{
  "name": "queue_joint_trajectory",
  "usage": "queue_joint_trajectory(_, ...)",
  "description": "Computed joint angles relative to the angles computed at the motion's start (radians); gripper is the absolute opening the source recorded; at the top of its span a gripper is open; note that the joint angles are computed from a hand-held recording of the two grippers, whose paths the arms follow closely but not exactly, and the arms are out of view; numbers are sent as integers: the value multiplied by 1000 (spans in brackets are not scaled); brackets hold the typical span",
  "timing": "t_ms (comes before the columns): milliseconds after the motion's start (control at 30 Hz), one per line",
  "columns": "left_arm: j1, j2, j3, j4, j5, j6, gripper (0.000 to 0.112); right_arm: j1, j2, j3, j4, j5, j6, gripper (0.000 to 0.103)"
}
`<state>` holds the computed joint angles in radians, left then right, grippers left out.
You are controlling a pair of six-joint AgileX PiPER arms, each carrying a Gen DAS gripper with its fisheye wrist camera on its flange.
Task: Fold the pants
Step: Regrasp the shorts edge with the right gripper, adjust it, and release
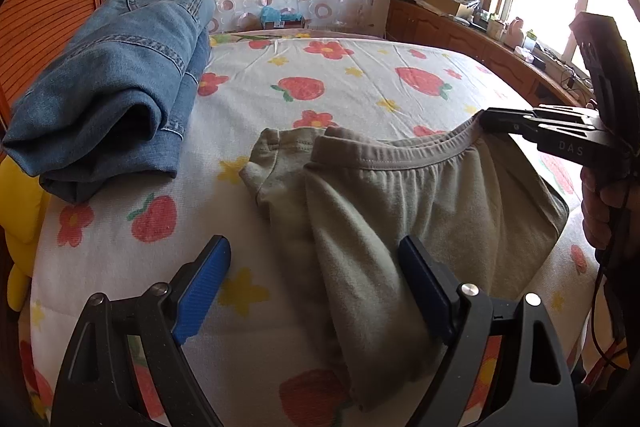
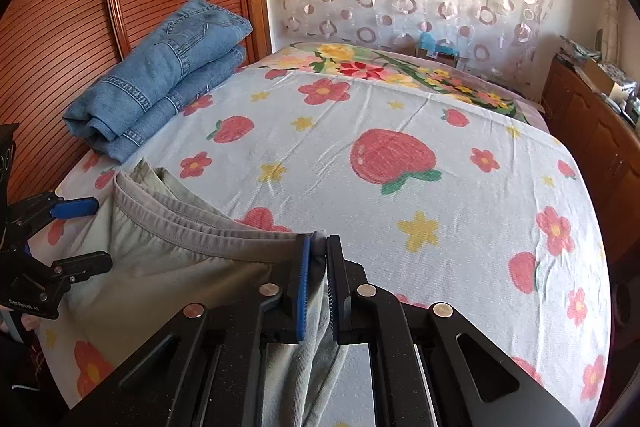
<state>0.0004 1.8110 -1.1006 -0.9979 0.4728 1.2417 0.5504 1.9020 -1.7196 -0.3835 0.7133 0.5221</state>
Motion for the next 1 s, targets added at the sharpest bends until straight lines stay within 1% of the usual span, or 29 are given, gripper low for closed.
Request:
queue_joint_trajectory(67,1,2,-2,1,2,-2,87,-2,1,-9,27,10,-20,8)
queue_joint_trajectory(100,2,4,-4,4,4,-6,87,-7,-3,-7,48,11,-34,15)
queue_joint_trajectory(233,1,8,-10,22,7,-25,87,-6,-29,31,52,1,-30,21)
queue_joint_trajectory(267,1,7,-10,23,6,-26,87,-4,-41,47,50,-1,-25,27)
queue_joint_trajectory(300,1,7,-9,23,5,-26,87,-1,-50,62,43,-4,-13,35)
queue_joint_trajectory(367,0,7,-9,24,4,-26,87,5,-75,102,31,-17,9,46)
queue_joint_trajectory(467,1,8,-10,24,6,-26,87,11,-109,163,26,-33,20,47)
queue_joint_trajectory(567,1,9,-12,27,8,-30,87,4,-115,189,34,-42,15,47)
queue_joint_trajectory(767,10,16,-27,34,32,-45,87,-12,-117,209,54,-70,15,48)
queue_joint_trajectory(900,18,20,-46,47,51,-60,87,4,-124,226,6,-72,60,49)
queue_joint_trajectory(1000,22,20,-66,45,69,-68,87,6,-122,226,6,-74,62,49)
